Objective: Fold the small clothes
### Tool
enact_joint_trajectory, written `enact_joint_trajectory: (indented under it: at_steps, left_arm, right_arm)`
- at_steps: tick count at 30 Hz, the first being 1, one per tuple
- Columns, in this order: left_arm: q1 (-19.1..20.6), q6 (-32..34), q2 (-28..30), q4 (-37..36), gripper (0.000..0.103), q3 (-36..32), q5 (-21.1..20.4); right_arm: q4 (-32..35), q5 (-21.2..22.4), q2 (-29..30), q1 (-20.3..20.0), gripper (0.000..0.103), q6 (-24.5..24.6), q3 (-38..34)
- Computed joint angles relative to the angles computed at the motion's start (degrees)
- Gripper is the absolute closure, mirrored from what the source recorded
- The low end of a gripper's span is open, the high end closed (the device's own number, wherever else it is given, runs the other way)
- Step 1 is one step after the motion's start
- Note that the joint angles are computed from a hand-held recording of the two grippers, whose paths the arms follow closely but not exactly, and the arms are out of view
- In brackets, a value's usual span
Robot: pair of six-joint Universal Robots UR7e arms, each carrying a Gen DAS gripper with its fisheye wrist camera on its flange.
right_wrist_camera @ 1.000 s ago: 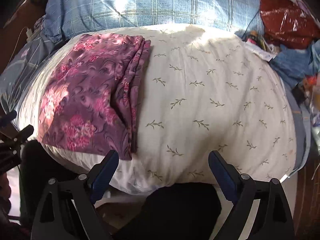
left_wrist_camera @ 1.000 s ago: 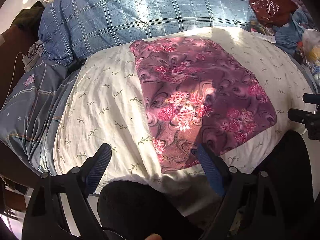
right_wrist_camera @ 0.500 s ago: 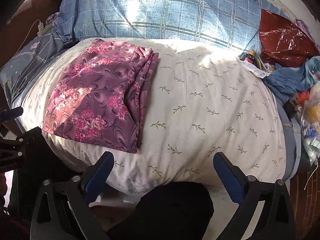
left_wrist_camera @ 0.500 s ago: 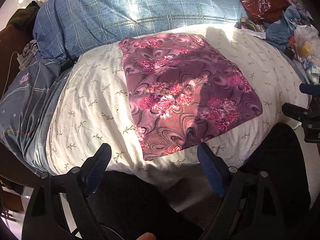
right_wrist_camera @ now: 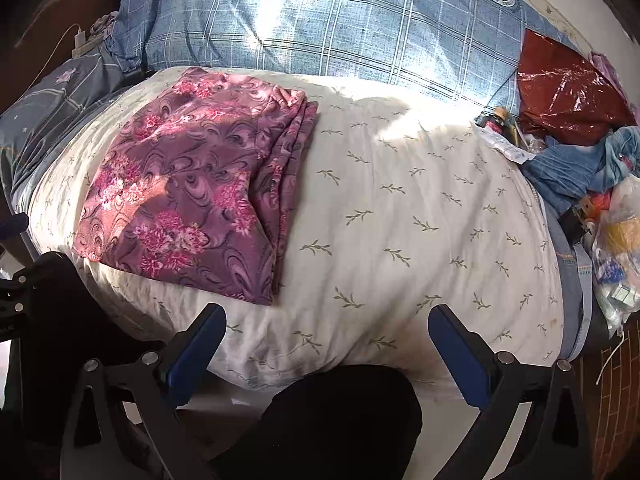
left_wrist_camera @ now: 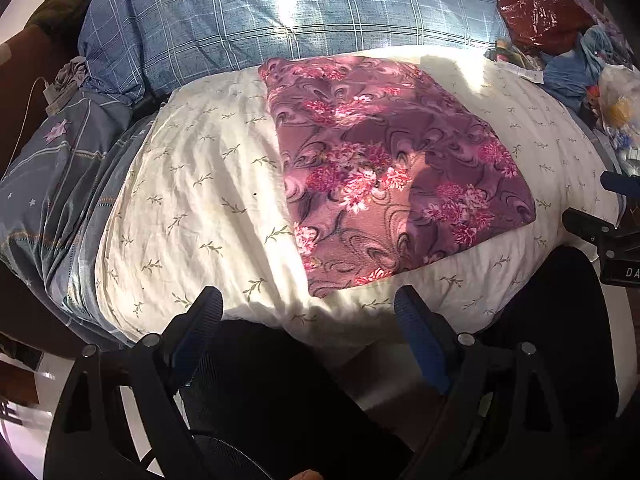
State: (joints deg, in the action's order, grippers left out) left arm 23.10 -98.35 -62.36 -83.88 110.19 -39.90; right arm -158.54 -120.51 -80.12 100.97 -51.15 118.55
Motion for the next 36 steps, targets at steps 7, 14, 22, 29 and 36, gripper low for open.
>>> enact_joint_trajectory:
  at_steps: [7,14,22,29,36]
  left_arm:
    - [-0.35,0.76,-1.65,-3.64,0.012,1.95,-0.83]
    - [0.25,3.39,-0.75,-6.63,0.012,1.24,-0.62]
    - [0.68,6.46,-0.29,-10.65,0.013,1.16,-0.72]
    - [0.64,7.69,0.55,-11.04,0.012,0.71,-0.68]
    - [0.32,8.45,1.91,-9.41,0.012,-0.49,-0.13]
  right_arm:
    - [1.11,1.05,0.22,0.75,0.001,0.53,0.1]
    - [0.73,1.73,0.33,1.44,0.001,-0.42,0.0]
    - [1.24,1.57,0.15,0.97,0.001,0.19,-0.33]
    - [1.86,1.64,0.08,0.68,0.001,0.97,-0.53]
    - [2.54,1.71,0.18,0.42,0.001,1.46,-0.8]
